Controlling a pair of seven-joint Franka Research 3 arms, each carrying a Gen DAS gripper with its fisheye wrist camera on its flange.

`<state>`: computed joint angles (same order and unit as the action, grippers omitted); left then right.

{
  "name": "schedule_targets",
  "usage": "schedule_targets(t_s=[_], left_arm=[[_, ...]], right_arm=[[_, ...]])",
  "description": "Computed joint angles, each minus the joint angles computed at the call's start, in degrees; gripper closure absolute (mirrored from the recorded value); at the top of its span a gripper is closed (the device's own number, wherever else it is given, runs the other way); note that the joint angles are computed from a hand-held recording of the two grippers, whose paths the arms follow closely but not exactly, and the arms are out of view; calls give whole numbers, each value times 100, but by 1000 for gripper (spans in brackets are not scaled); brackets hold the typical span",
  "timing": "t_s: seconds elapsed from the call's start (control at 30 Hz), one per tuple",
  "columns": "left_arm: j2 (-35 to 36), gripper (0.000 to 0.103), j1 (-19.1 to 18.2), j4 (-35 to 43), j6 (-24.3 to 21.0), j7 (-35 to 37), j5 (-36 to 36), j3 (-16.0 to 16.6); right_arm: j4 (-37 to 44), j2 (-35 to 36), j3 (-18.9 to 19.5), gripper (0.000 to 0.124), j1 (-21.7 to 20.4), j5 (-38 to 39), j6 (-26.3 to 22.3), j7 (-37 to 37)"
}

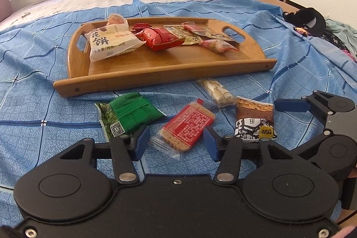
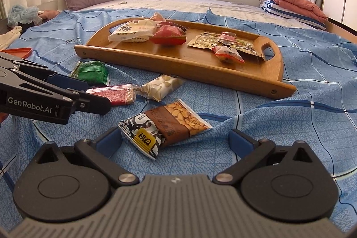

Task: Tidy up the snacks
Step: 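Grasp the red wafer packet with the left tool while the right tool grasps the nut bar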

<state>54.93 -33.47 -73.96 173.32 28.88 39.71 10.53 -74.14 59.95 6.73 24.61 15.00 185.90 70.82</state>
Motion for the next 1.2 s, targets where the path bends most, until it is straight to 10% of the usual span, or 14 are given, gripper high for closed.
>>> schedule_targets(t_s=[0.5, 0.67, 0.9, 1.2], left_arm=[[-655, 82, -274, -1056, 505, -328, 10, 372], [-600, 71, -518, -975, 384, -447, 147, 693], [-362, 63, -61, -514, 194, -33, 81, 82], [-146, 53, 141, -220, 134, 357, -196, -219]], right_arm=[[386, 74, 77, 21, -93, -169, -386, -127], [778, 223, 245, 23, -226, -402, -777, -661], [1826, 654, 763, 27, -592, -71, -2230, -1464], [840, 205, 865, 42, -619, 508, -1303, -1916]])
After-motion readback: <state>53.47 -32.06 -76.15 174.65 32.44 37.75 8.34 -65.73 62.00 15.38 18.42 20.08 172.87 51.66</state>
